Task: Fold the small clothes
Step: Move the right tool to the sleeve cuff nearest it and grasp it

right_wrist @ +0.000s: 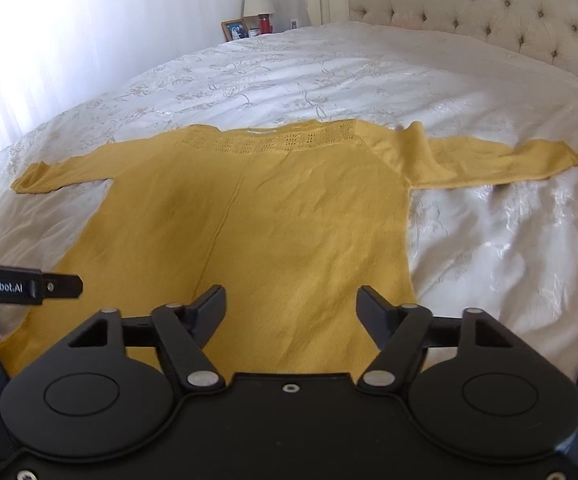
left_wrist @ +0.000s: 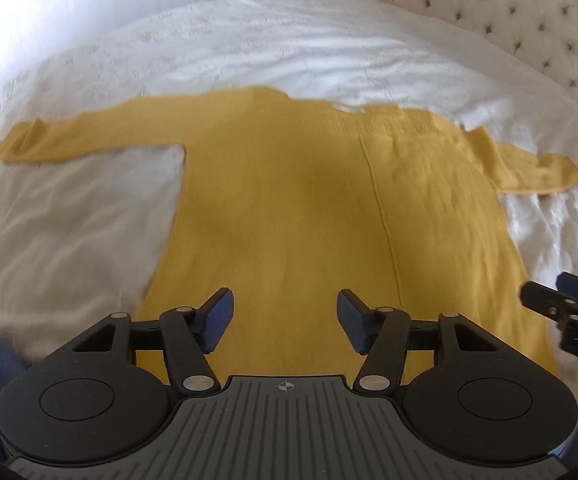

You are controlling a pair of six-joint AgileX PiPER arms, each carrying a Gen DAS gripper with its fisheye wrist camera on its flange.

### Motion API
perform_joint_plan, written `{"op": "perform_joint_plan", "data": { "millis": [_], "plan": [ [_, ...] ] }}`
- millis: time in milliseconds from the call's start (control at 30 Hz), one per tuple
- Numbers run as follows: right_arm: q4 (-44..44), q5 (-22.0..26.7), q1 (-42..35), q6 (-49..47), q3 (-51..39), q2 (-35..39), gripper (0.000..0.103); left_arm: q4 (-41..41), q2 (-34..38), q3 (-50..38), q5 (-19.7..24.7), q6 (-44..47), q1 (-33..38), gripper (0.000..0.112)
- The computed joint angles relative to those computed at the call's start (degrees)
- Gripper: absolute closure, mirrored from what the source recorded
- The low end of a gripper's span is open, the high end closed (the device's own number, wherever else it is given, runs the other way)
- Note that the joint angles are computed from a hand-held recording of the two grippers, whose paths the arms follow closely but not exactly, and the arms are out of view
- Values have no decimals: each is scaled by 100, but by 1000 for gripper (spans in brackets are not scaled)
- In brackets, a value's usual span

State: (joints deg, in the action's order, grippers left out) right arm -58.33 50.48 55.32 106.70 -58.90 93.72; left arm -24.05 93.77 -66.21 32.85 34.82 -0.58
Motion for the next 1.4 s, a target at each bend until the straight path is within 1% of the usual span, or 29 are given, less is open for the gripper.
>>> {"op": "perform_joint_plan", "data": {
  "millis": [33,100,200,233,367,400,467,533,600,733,867,967,1067,1200,1300,1333,1367,1400],
  "plan": [
    [-44,-170,-194,-100,78,-57,39,-59,137,-146,-92,43,-47,56],
    [49,-476,-645,-432,158,-135,40,-109,485,-559,-104,77,-126,56],
    [210,-833,-1352,-976,200,-161,42,339,1145,-1337,-126,-453,-320,56],
    [312,-957,-1616,-1210,180,-137,46,414,1341,-1603,-90,-569,-359,56],
    [643,-1382,-2653,-1922,130,-13,48,1018,2129,-2695,91,-1245,-567,56],
    [751,-1509,-2944,-2094,110,29,50,1110,2324,-2984,141,-1338,-614,56],
    [924,-1783,-3528,-2348,72,120,52,1391,2655,-3487,228,-1644,-712,56],
    [1004,-1943,-4086,-2456,-14,253,54,1569,3024,-4039,392,-1892,-778,56],
    [1061,-1947,-4586,-2611,-211,449,54,1741,3340,-4534,572,-2121,-840,56],
    [1027,-1723,-5436,-3040,-852,956,55,1983,3955,-5530,928,-2379,-972,56],
    [938,-1633,-6121,-3249,-1471,1374,55,1998,4365,-6126,1166,-2483,-1065,56],
    [984,-1522,-6540,-3385,-1955,1728,55,1994,4741,-6721,1483,-2613,-1141,56],
    [1224,-1397,-6927,-3455,-2373,2083,54,2033,4844,-6815,1532,-2626,-1211,56],
    [1692,-1256,-7296,-3483,-2738,2496,48,1959,4978,-6989,1662,-2586,-1230,56],
    [1983,-1560,-7478,-3361,-2576,2574,47,1890,5005,-7043,1738,-2563,-1203,56],
    [1969,-1734,-7524,-3267,-2500,2580,50,1889,5015,-7081,1768,-2547,-1196,56],
    [1831,-1871,-7520,-3087,-2376,2541,56,1883,4997,-7066,1763,-2523,-1183,56],
    [1688,-2102,-7527,-2939,-2195,2442,85,1862,4956,-7015,1736,-2483,-1156,56]
  ]
}}
